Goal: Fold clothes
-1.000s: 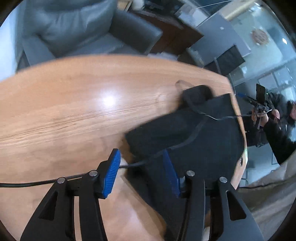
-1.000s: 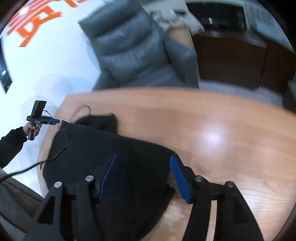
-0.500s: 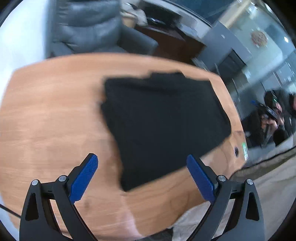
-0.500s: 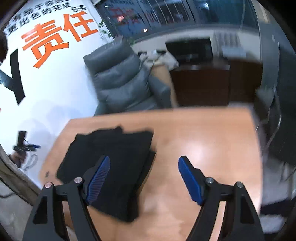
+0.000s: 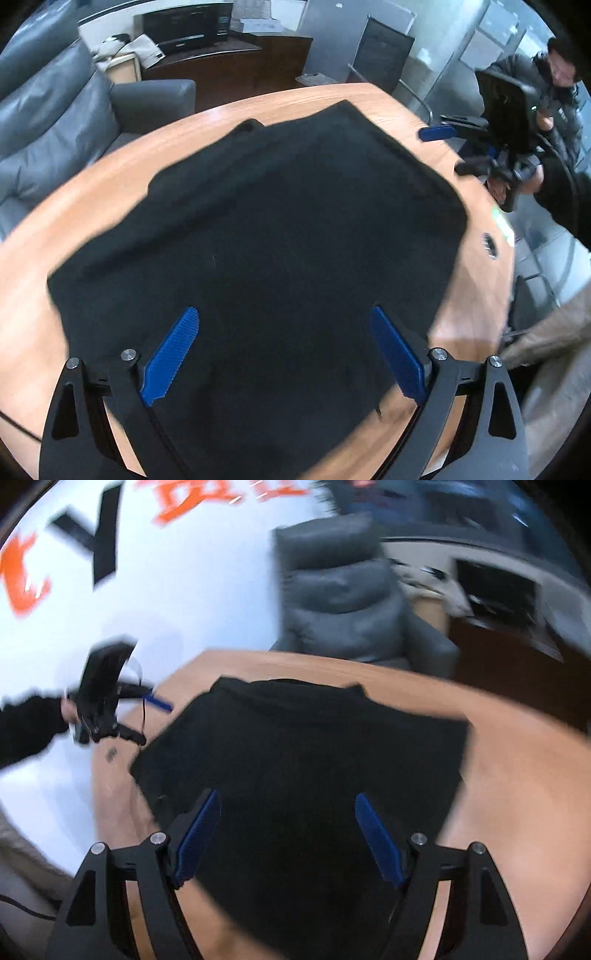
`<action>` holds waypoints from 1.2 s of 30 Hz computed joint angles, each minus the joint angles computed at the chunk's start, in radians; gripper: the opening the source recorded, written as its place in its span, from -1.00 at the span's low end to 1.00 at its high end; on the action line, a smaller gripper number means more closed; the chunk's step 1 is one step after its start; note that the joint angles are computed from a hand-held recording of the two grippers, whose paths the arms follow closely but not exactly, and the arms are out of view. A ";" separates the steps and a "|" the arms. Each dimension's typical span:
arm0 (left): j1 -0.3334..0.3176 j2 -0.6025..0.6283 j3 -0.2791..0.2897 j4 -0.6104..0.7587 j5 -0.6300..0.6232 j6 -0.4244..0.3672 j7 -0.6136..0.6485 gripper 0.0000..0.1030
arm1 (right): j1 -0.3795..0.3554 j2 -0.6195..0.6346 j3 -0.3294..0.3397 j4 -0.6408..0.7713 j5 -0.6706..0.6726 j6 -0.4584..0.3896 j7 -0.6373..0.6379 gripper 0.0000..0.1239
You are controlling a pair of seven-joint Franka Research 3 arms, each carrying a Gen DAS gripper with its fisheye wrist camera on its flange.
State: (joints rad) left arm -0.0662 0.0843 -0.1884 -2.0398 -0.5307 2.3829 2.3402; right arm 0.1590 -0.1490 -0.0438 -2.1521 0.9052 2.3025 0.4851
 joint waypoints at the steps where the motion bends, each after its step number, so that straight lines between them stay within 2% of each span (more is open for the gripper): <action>1: -0.003 0.046 -0.001 0.041 0.012 0.004 -0.014 0.85 | 0.014 0.064 0.014 0.059 -0.015 -0.011 -0.007 0.30; 4: 0.008 0.155 -0.020 0.125 0.010 0.056 -0.051 0.84 | 0.033 0.232 0.057 0.215 -0.124 -0.043 0.016 0.30; 7: 0.031 0.245 -0.036 0.178 0.019 0.115 -0.119 0.84 | 0.043 0.338 0.087 0.301 -0.214 0.011 0.040 0.29; 10: 0.077 0.275 -0.052 0.173 0.021 0.143 -0.167 0.81 | 0.056 0.392 0.090 0.322 -0.314 0.130 0.117 0.26; 13: 0.150 0.261 -0.102 0.129 -0.062 0.162 -0.072 0.71 | 0.057 0.410 0.079 0.295 -0.404 0.263 0.201 0.25; 16: 0.155 0.230 -0.102 0.105 -0.064 0.166 -0.057 0.72 | 0.058 0.396 0.060 0.238 -0.516 0.386 0.259 0.25; 18: 0.173 0.207 -0.128 0.096 -0.129 0.152 0.034 0.74 | 0.042 0.376 0.088 0.223 -0.512 0.412 0.229 0.25; 19: 0.174 0.199 -0.138 0.087 -0.162 0.153 0.094 0.82 | 0.022 0.366 0.129 0.223 -0.446 0.404 0.151 0.31; 21: 0.169 0.184 -0.152 0.073 -0.228 0.148 0.214 1.00 | 0.005 0.351 0.184 0.228 -0.327 0.376 0.005 0.55; 22: 0.165 0.180 -0.157 0.069 -0.242 0.145 0.254 0.99 | 0.017 0.350 0.193 0.231 -0.317 0.356 -0.042 0.66; 23: 0.126 0.198 -0.128 0.078 -0.186 0.152 0.224 0.99 | 0.043 0.363 0.188 0.239 -0.350 0.343 -0.029 0.66; 25: 0.079 0.234 -0.096 0.096 -0.081 0.164 0.136 0.99 | 0.103 0.413 0.144 0.274 -0.461 0.334 0.139 0.66; 27: 0.084 0.250 -0.103 0.098 -0.080 0.186 0.116 0.99 | 0.144 0.460 0.116 0.314 -0.545 0.321 0.289 0.66; 30: 0.087 0.246 -0.109 0.084 -0.084 0.259 0.068 0.99 | 0.200 0.500 0.045 0.336 -0.676 0.421 0.540 0.66; 33: 0.091 0.235 -0.108 0.067 -0.073 0.346 -0.029 0.99 | 0.262 0.541 -0.058 0.387 -0.845 0.440 0.806 0.66; 34: 0.115 0.230 -0.125 0.069 -0.106 0.334 -0.032 0.99 | 0.275 0.547 -0.086 0.404 -0.887 0.427 0.880 0.66; 36: 0.170 0.220 -0.164 0.081 -0.223 0.278 -0.012 0.99 | 0.265 0.543 -0.092 0.427 -0.905 0.381 0.972 0.66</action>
State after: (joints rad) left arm 0.1043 0.3039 -0.3522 -1.9590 -0.7536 2.6609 2.3285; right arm 0.4237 0.3938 -0.1353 -1.7254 -0.0001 2.6838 1.4568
